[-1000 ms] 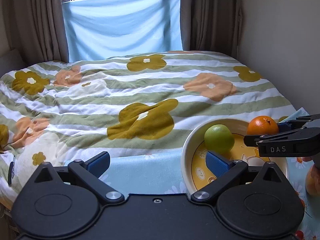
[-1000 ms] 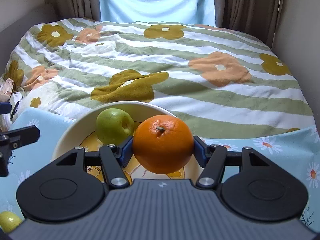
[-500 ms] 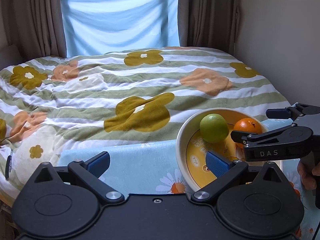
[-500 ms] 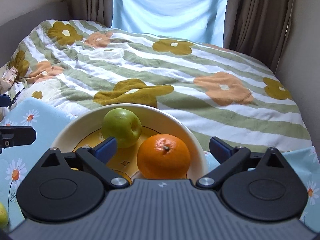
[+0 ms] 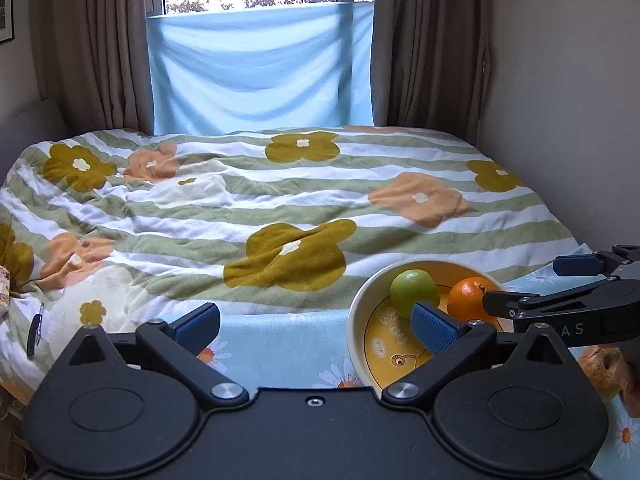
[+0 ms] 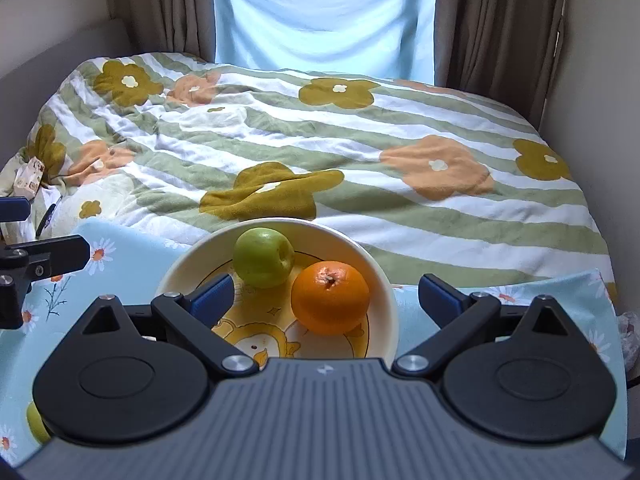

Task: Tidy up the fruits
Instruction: 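Withdraw both open tools from the bowl toward the remaining fruit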

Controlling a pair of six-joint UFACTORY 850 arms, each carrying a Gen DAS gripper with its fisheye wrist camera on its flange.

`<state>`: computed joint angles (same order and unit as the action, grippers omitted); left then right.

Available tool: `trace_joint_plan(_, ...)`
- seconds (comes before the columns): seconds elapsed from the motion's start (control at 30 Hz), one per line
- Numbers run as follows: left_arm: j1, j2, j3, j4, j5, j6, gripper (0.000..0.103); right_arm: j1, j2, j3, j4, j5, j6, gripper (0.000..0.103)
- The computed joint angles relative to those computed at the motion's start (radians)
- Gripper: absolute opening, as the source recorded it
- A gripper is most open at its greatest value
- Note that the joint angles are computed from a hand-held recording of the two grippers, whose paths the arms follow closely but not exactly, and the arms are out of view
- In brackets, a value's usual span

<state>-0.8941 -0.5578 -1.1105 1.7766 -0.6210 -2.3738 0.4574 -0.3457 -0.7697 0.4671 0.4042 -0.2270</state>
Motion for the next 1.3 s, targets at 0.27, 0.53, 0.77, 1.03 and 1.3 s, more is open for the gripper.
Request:
trace_joint_plan(0.27, -0.086, 0.067, 0.044, -0.073, -0.137, 0.007, 0.103, 0.019, 0.192, 0.138, 0.026, -0.003, 0.006, 0.103)
trace_joint_plan(0.53, -0.212, 0.102, 0.058, -0.212, -0.288, -0.01, 0.103, 0.002, 0.445, 0.319, -0.13, -0.032, 0.125, 0.103)
trace_joint_plan(0.77, -0.322, 0.07, 0.018, -0.358, -0.396, -0.005, 0.103, -0.07, 0.659, 0.461, -0.348, -0.093, 0.259, 0.103)
trace_joint_plan(1.03, -0.393, -0.031, -0.069, -0.462, -0.419, -0.007, 0.103, -0.172, 0.72, 0.563, -0.565, -0.067, 0.354, 0.103)
trace_joint_plan(1.3, -0.396, -0.156, -0.152, -0.483, -0.352, 0.009, 0.103, -0.274, 0.577, 0.605, -0.678, 0.103, 0.349, 0.103)
